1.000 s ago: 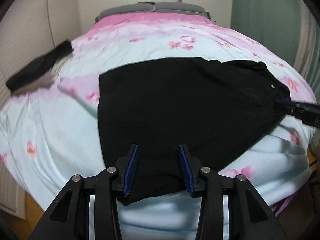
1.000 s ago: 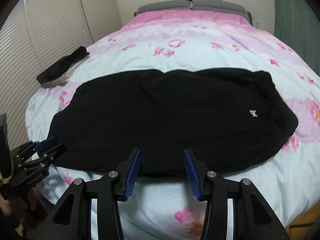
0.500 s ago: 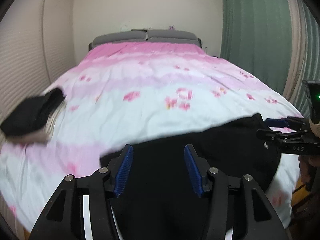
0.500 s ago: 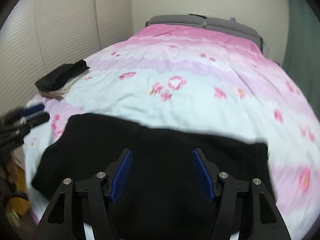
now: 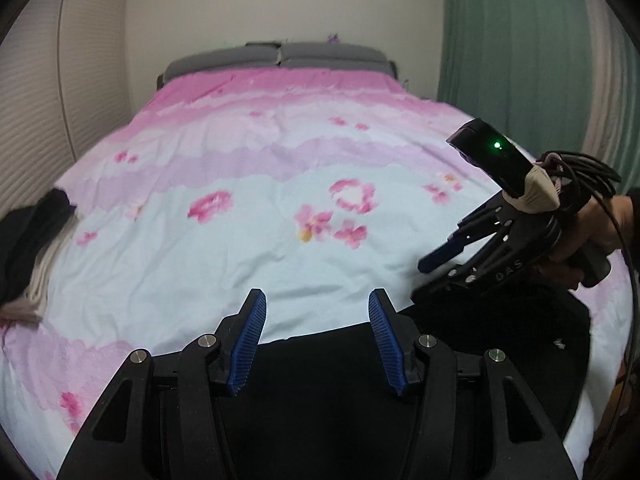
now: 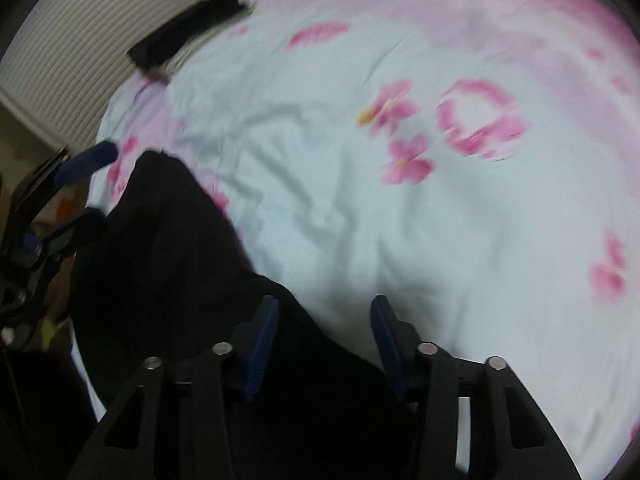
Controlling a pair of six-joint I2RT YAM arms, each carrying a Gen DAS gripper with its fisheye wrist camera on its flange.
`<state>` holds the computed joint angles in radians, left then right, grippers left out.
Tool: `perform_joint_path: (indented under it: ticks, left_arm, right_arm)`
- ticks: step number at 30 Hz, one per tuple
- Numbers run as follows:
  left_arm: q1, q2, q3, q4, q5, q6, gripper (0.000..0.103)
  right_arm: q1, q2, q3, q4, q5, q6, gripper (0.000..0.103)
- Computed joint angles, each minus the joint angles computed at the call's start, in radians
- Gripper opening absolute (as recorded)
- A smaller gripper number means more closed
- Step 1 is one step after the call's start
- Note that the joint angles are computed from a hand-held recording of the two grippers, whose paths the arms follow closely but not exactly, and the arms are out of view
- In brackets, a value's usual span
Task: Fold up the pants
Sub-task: 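Fold the pants with the right gripper toward the left gripper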
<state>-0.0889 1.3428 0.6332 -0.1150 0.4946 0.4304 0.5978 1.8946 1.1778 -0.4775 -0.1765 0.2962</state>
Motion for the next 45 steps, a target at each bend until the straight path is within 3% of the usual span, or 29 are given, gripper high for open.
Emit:
perform_joint_path:
  ticks: [4,7,8,12,21,26,30,32,36,37,41,42,43,45]
  left_arm:
    - [0.011,0.139,0.057,0.017,-0.02,-0.025,0.053]
    - [0.018,0.193,0.067,0.037,-0.031,-0.018,0.053]
    - [0.023,0.209,0.069,0.04,-0.03,-0.016,0.053]
    - [0.046,0.244,0.076,0.038,-0.012,-0.009,0.053]
    - [0.101,0.201,0.066,0.029,0.038,0.0,0.053]
    - [0.114,0.202,0.054,0.058,0.036,-0.001,0.053]
    - [0.123,0.232,0.059,0.056,0.027,0.017,0.053]
    - [0.131,0.24,0.059,0.059,0.026,0.029,0.053]
    - [0.145,0.259,0.076,0.051,0.032,0.027,0.053]
    - [0.146,0.257,0.076,0.049,0.033,0.03,0.053]
    - [0.147,0.247,0.072,0.039,0.039,0.045,0.053]
    - [0.151,0.246,0.071,0.038,0.041,0.049,0.053]
    - [0.155,0.247,0.072,0.034,0.046,0.055,0.053]
    - [0.159,0.253,0.077,0.029,0.048,0.059,0.053]
  right_arm:
    - [-0.01,0.124,0.084,-0.047,-0.101,-0.095,0.036]
    - [-0.012,0.157,0.093,-0.042,-0.155,-0.107,0.02]
    - [-0.013,0.166,0.093,-0.035,-0.181,-0.105,0.009]
    - [0.018,0.154,0.069,-0.001,-0.196,-0.073,0.004]
    - [0.092,-0.121,-0.056,0.075,0.112,0.03,0.003]
    - [0.137,-0.117,-0.073,0.083,0.294,0.073,0.003]
    - [0.119,0.007,0.0,0.033,0.206,0.071,0.004]
    - [0.093,0.01,-0.006,0.073,0.169,0.061,0.008]
    - [-0.025,0.057,0.047,0.118,-0.034,0.058,0.041]
    - [-0.05,0.111,0.108,0.076,-0.101,0.04,0.042]
    - [-0.066,0.288,0.27,-0.057,-0.304,-0.015,0.039]
    - [-0.066,0.292,0.26,-0.047,-0.333,-0.012,0.019]
    - [-0.057,0.307,0.272,-0.048,-0.344,-0.006,0.011]
    - [-0.028,0.287,0.25,-0.017,-0.31,-0.007,0.009]
